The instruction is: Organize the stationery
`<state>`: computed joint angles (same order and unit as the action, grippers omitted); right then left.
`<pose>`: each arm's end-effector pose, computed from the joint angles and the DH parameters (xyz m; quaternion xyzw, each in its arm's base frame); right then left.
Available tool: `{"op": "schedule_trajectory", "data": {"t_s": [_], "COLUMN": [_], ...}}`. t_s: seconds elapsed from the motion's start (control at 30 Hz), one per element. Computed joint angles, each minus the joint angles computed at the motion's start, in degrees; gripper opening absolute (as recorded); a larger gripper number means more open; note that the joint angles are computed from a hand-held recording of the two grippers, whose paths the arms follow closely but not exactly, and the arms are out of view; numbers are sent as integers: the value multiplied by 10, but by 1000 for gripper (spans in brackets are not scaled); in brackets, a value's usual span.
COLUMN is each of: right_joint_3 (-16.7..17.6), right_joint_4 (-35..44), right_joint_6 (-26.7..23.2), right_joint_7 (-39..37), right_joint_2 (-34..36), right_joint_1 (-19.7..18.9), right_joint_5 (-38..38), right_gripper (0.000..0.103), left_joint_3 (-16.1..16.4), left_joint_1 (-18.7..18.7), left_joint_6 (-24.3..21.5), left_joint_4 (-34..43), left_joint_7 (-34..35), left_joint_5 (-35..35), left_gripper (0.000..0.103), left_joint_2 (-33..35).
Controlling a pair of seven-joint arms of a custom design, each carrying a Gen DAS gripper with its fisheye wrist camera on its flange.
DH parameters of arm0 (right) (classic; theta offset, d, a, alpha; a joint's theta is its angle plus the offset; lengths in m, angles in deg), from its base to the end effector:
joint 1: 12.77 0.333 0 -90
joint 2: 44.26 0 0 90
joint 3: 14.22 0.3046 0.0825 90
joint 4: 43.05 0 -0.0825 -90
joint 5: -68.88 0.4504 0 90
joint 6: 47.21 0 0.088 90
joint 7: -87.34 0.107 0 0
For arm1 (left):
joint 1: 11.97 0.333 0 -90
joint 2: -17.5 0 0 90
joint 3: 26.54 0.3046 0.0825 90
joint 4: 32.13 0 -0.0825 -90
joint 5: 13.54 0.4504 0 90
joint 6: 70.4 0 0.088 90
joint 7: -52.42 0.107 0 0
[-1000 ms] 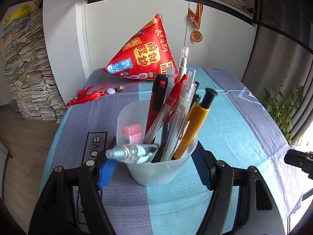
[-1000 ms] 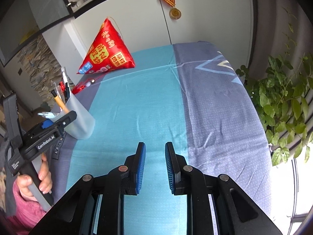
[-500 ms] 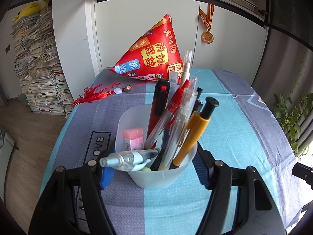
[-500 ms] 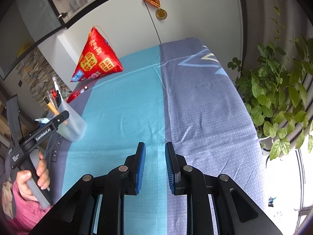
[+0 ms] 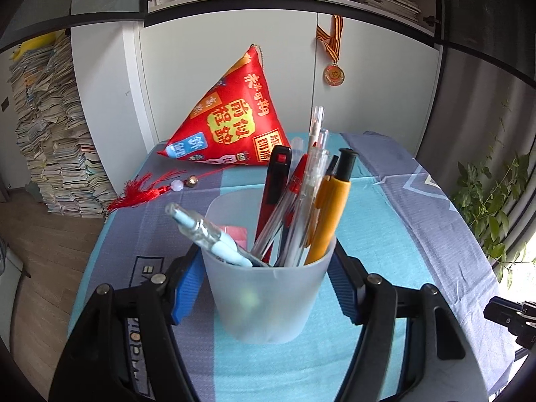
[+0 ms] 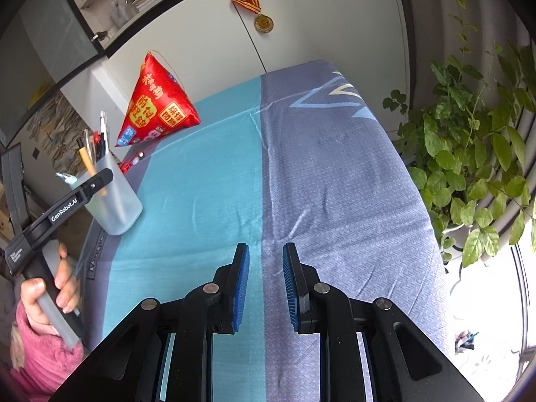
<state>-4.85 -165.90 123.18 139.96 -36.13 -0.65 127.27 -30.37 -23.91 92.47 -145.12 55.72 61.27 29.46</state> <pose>0.6111 0.1763 0.3381 -0.6733 0.6330 -0.0821 0.3732 0.6345 -0.2305 0.3624 -0.6627 0.6066 -0.2982 0.3224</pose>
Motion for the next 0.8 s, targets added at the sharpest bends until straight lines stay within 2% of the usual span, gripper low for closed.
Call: {"op": "schedule_trajectory", "data": {"t_s": [0.23, 0.37, 0.43, 0.53, 0.67, 0.73, 0.8], "right_joint_3": [-6, -7, -13, -10, -8, -8, -6], "right_joint_4": [-7, -13, -18, -17, -15, -13, -10], "right_joint_6": [10, 14, 18, 15, 16, 14, 13], "right_joint_7": [26, 36, 62, 69, 78, 85, 88], "right_joint_2": [-2, -4, -5, -3, 1, 3, 6], "right_joint_1": [-5, -7, -4, -12, -15, -15, -17], "right_joint_5": [-17, -26, -56, -50, -56, -65, -70], "right_gripper": [21, 21, 21, 21, 21, 21, 21], "left_joint_3": [5, 14, 21, 33, 46, 70, 74], "left_joint_1": [-11, -26, -38, -54, -71, -97, -102], "left_joint_6": [10, 20, 17, 21, 26, 23, 24], "left_joint_4": [52, 100, 126, 158, 171, 165, 157], "left_joint_7": [26, 60, 79, 99, 128, 110, 110], "left_joint_5": [-23, -59, -78, -106, -149, -128, -122], "left_gripper": [66, 66, 66, 66, 66, 67, 67], "left_joint_2": [44, 85, 105, 132, 148, 144, 138]}}
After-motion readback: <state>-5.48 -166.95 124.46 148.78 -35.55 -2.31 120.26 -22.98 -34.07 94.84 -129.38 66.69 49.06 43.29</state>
